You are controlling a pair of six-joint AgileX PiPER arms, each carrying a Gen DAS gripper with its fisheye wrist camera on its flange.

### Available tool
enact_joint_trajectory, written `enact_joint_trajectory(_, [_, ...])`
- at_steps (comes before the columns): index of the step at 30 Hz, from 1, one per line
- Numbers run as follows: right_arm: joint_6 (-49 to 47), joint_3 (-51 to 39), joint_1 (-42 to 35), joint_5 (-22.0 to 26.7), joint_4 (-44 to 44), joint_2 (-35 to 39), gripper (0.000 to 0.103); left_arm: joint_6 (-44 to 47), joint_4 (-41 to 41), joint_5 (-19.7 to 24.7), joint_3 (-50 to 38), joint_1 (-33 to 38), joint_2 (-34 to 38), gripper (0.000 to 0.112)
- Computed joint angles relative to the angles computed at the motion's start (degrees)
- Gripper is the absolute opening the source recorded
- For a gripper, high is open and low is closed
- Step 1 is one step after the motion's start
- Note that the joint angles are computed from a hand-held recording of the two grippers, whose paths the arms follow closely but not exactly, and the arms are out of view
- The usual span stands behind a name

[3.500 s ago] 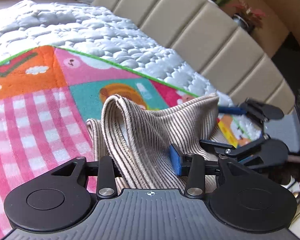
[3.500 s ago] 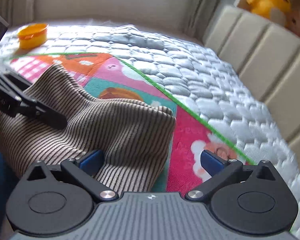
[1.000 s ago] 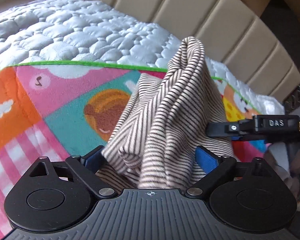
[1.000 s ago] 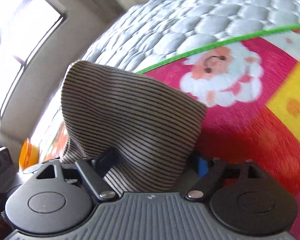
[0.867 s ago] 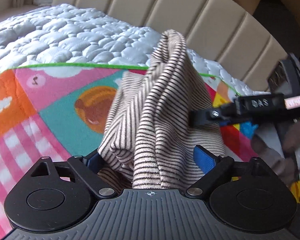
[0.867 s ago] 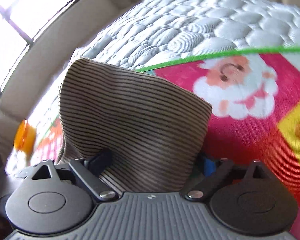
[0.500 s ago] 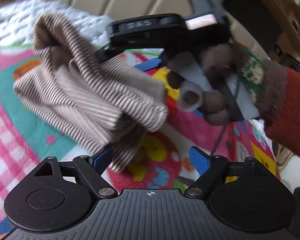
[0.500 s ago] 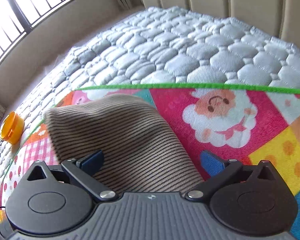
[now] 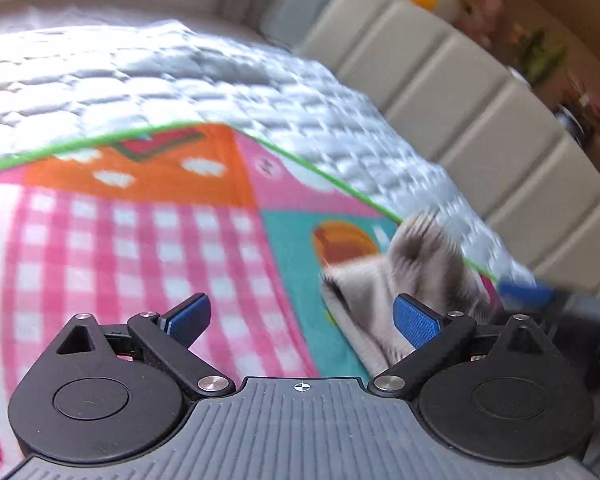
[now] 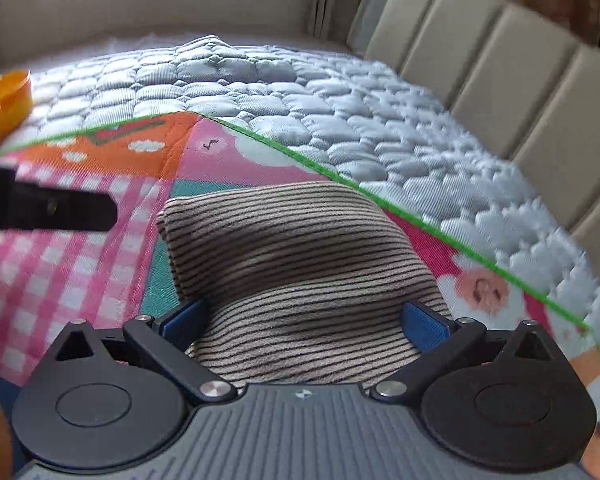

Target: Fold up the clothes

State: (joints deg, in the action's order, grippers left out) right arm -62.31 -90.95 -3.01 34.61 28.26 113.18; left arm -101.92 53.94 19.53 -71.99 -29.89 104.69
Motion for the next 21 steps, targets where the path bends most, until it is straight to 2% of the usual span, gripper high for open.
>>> enact_joint_trajectory(1, [-0.38, 2.73, 1.07, -3.07, -0.74, -1.18, 0.103, -1.86, 1.91, 0.41, 0.40, 0.47, -0.16, 0.102])
enact_joint_trajectory(4, [2.71, 4.55, 2.61, -5.40, -6.46, -0.58, 0.103, 0.46, 0.97, 1.42, -3.66, 1.77, 2.68, 0.102])
enact_joint_trajectory(6, [-4.36, 10.27, 2.91, -11.26, -3.02, -2.78, 0.103, 2.93, -0.87, 2.27, -8.64, 1.88, 5.50, 0.102])
enact_joint_trajectory(7, [-7.98, 11.47, 2.29, -11.45, 0.20, -3.61, 0.103, 4.63, -1.45, 2.09, -10.91, 1.80, 6.77, 0.102])
enact_joint_trajectory(11, [-16.32, 11.19, -0.95, -6.28, 6.48, -4.29, 0.103, 8.21, 0.83, 1.72, -15.46, 1.83, 10.93, 0.102])
enact_joint_trajectory(14, [-20.56, 12.99, -2.70, -4.82, 10.53, -5.90, 0.103, 11.94, -5.89, -1.57, -15.19, 3.88, 11.60, 0.102])
enact_joint_trajectory(17, [-23.85, 15.43, -5.21, -2.27, 18.75, -8.37, 0.103, 12.36, -7.01, -2.40, -14.65, 4.68, 11.58, 0.102])
enact_joint_trajectory(19, [-26.12, 18.11, -6.13, -3.42, 25.04, -10.25, 0.103, 12.22, -7.15, -2.62, -14.31, 4.99, 11.51, 0.102])
enact_joint_trajectory(21, [-32.48, 22.17, -5.78, -7.72, 32.95, -12.19, 0.103, 13.13, -8.75, -2.89, -14.00, 5.31, 11.31, 0.102])
